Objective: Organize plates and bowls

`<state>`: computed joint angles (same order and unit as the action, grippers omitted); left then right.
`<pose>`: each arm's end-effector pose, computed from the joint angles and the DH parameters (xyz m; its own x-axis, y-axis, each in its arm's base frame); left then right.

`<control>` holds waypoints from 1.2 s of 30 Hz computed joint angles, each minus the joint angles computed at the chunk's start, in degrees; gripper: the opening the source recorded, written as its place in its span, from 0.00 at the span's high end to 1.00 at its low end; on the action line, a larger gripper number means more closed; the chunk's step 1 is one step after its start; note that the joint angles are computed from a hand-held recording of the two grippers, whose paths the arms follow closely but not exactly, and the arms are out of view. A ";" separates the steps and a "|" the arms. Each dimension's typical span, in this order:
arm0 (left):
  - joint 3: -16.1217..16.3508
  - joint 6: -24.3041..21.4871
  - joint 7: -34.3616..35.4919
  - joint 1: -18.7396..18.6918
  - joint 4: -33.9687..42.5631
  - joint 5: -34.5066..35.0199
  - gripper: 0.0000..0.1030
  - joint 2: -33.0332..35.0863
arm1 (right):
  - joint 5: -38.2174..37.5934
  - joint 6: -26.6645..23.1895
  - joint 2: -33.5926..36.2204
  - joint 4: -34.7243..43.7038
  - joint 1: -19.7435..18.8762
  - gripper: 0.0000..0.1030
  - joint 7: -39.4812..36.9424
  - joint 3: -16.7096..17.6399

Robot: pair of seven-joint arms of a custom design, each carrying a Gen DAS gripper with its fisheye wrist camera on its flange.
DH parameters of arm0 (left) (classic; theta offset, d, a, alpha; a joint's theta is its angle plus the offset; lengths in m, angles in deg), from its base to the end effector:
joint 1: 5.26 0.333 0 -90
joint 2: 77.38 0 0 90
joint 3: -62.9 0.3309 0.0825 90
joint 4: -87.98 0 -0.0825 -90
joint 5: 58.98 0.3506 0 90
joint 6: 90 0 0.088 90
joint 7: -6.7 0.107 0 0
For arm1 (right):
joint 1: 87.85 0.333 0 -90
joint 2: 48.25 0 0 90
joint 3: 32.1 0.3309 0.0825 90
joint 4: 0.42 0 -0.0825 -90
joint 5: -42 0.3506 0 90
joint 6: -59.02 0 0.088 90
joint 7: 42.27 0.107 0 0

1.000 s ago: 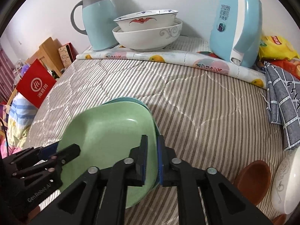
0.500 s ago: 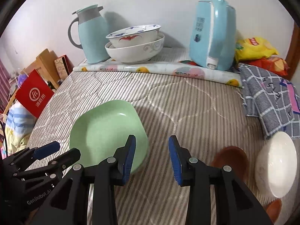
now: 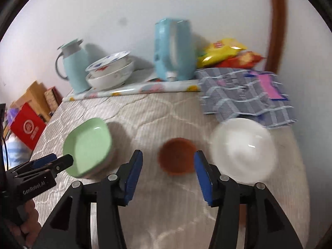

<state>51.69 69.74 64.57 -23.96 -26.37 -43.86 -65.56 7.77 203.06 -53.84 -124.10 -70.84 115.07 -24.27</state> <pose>0.5278 -0.3086 0.4606 -0.2043 -0.9688 0.1406 -0.8308 0.0956 -0.5484 0.4722 0.2261 0.5185 -0.2950 -0.9514 -0.0881 -0.7570 0.2889 -0.5861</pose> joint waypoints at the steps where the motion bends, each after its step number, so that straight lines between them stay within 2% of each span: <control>1: 0.23 0.12 -1.26 -0.86 0.19 1.23 0.44 0.04 | -0.48 -0.12 -1.71 -1.52 -0.21 0.50 0.88 -0.11; 7: 1.27 0.61 -7.66 -4.87 2.08 8.21 0.44 0.94 | -3.19 -2.43 -12.54 -10.15 -4.05 0.50 6.31 1.87; 10: 1.90 -0.93 -11.66 -7.06 4.14 12.64 0.45 2.05 | -3.05 -2.32 -17.38 -14.24 -6.10 0.50 7.24 2.57; 12: 1.28 -1.55 -11.78 -7.38 5.25 13.16 0.44 2.86 | -2.98 -3.27 -19.82 -16.29 -7.62 0.50 7.92 3.35; 17: 0.30 -4.95 -11.14 -8.91 9.13 13.75 0.44 5.65 | 3.02 -2.45 -24.30 -21.48 -8.47 0.49 4.45 1.46; 21: 0.40 -7.99 -10.94 -10.37 12.33 13.51 0.44 8.31 | 6.50 -3.28 -25.04 -23.49 -9.48 0.49 0.78 1.54; 24: -0.22 -9.24 -8.90 -10.43 14.40 11.27 0.44 10.38 | 8.60 -2.05 -25.46 -25.36 -9.97 0.49 -1.04 1.19; 36: 0.51 -7.83 -6.19 -11.30 18.08 6.61 0.45 14.89 | 12.42 4.09 -22.37 -27.78 -12.07 0.49 -5.43 1.63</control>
